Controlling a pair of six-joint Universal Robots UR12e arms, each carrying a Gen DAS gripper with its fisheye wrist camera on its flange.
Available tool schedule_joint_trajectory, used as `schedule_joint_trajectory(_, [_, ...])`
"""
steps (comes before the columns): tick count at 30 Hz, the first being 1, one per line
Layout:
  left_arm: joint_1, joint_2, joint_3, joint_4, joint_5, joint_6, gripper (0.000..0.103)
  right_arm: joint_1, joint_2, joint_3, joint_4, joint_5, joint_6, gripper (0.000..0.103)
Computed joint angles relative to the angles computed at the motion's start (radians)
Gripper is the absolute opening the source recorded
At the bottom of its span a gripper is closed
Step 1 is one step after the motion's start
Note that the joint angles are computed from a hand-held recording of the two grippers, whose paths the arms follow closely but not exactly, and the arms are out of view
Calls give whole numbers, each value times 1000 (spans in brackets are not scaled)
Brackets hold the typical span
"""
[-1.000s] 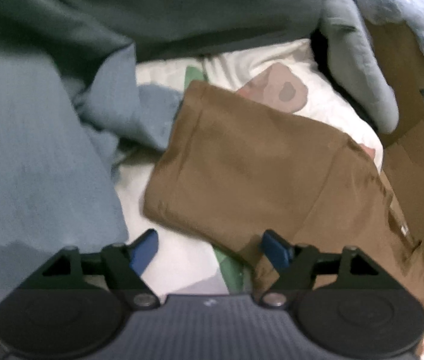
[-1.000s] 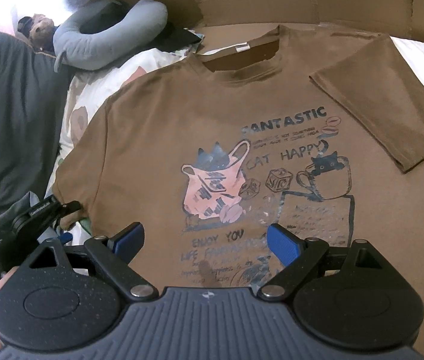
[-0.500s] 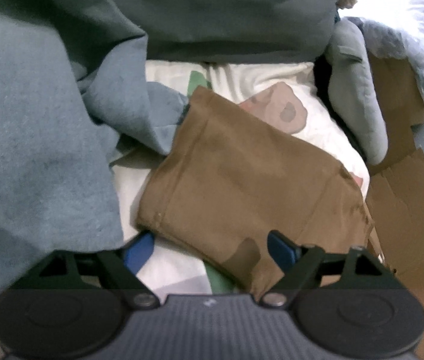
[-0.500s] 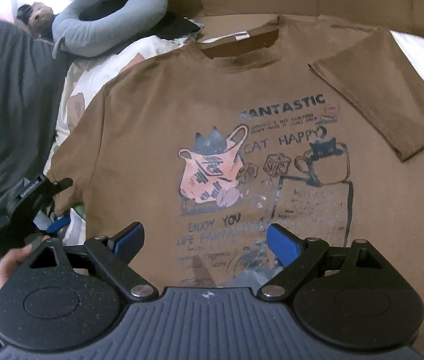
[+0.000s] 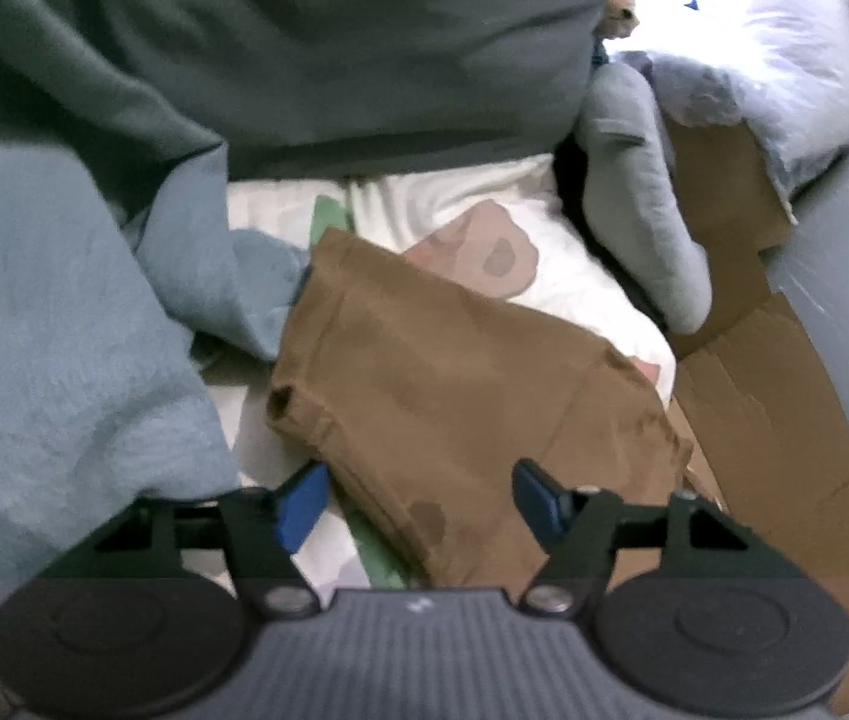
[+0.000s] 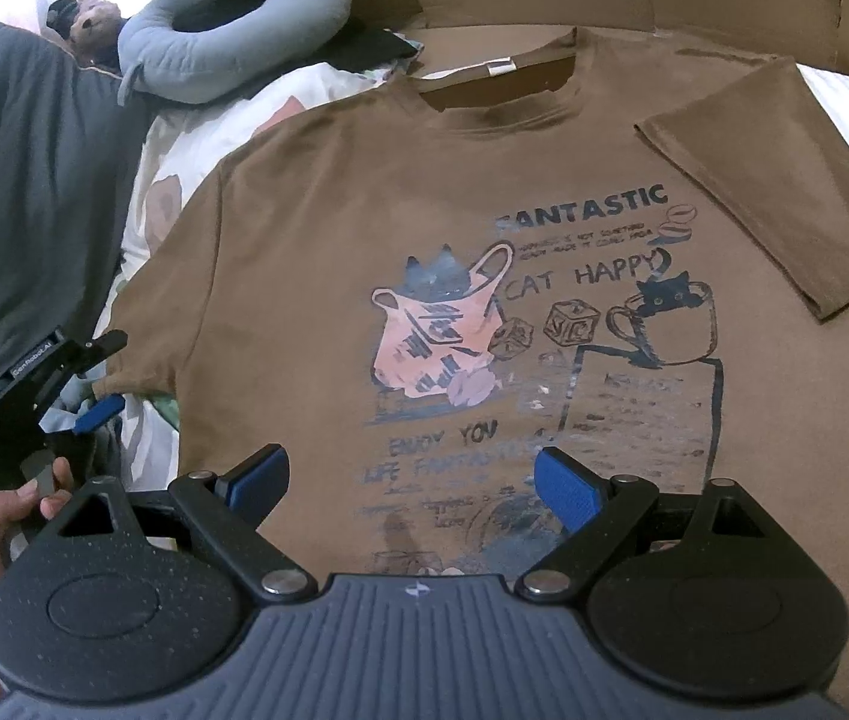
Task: Fold clothes
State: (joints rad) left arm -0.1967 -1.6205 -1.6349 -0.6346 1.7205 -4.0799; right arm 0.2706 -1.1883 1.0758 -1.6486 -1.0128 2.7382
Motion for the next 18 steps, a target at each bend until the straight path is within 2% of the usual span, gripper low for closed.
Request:
schedule_joint_trajectory(7, [12, 13, -25, 29, -16, 5, 54, 5, -1, 11, 4, -11, -6, 93])
schedule_joint_trajectory(10, [13, 14, -29, 46, -4, -4, 53, 7, -3, 18, 2, -17, -4, 93])
schedule_joint_trajectory(15, [11, 0, -5, -46, 6, -50, 53, 13, -6, 25, 11, -26, -21, 93])
schedule_joint_trajectory(18, [5, -5, -1, -66, 6, -53, 57, 16, -7, 27, 13, -28, -34, 93])
